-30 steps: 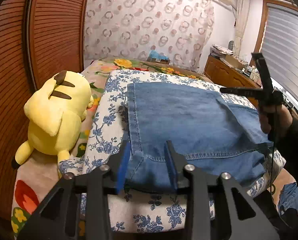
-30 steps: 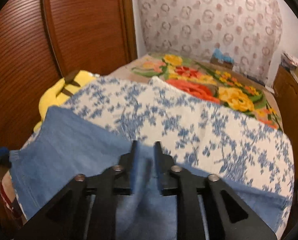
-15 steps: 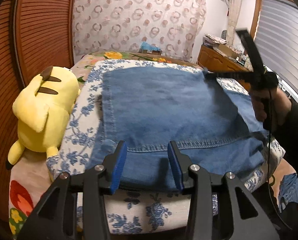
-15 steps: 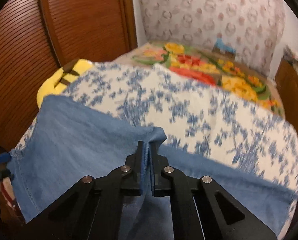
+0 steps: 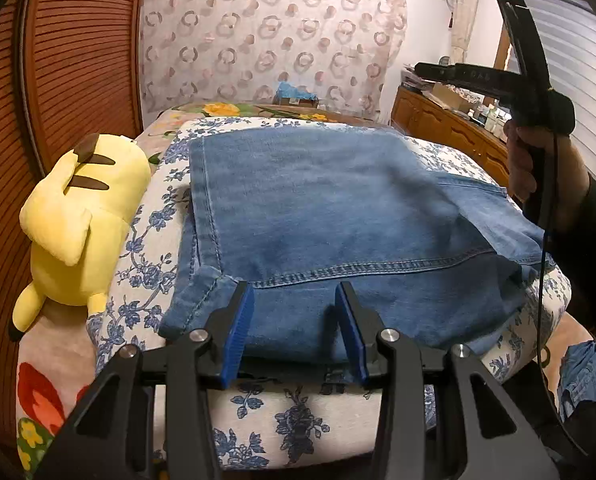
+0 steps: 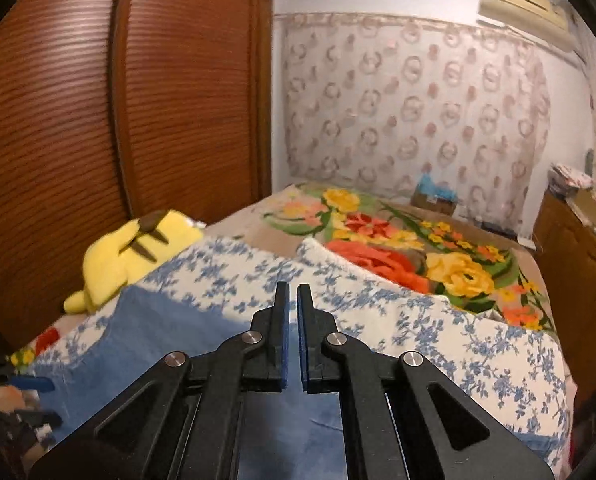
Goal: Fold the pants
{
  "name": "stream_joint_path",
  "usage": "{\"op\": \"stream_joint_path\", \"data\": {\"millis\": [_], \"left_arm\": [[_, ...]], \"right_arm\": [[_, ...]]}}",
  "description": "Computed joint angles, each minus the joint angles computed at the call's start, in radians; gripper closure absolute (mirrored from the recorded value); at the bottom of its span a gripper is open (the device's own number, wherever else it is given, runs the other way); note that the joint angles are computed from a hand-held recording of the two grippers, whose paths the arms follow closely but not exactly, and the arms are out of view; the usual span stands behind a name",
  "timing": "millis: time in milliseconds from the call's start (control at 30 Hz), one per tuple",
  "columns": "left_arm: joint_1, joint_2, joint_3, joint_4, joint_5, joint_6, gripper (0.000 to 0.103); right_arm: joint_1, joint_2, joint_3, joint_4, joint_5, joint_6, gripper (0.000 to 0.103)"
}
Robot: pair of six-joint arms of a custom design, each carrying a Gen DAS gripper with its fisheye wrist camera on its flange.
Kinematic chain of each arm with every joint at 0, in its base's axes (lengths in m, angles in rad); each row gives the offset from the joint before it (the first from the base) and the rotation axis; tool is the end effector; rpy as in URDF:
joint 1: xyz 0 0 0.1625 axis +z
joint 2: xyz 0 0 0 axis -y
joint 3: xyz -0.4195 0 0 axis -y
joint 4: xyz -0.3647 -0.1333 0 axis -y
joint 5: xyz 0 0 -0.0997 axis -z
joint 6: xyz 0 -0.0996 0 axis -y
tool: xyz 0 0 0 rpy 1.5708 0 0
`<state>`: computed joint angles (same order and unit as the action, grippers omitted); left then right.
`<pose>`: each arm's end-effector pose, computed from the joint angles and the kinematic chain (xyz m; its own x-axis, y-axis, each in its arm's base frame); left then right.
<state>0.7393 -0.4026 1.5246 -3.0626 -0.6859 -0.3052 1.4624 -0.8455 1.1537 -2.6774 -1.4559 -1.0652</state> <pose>-0.3459 -0.6001 -0.0245 -0.8112 0.0779 -0.5796 0.4668 0.6832 -0.5615 0.0610 -0.7774 0.3681 -0.5487 -0.5944 0.5879 -0.8352 0.3586 -0.4169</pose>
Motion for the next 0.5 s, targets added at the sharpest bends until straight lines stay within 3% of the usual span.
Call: {"op": "stream_joint_path", "data": {"millis": [233, 500], "left_arm": [[-0.014, 0.016, -0.037, 0.024, 0.011, 0.019, 0.062], [-0.027, 0.061, -0.122, 0.069, 0.022, 0.057, 0.062]], "right_arm": [[-0.020, -0.024, -0.025, 0.072, -0.030, 0.001, 0.098], [-0.089, -0.132, 0.082, 0.108, -0.038, -0.031, 0.087]]}}
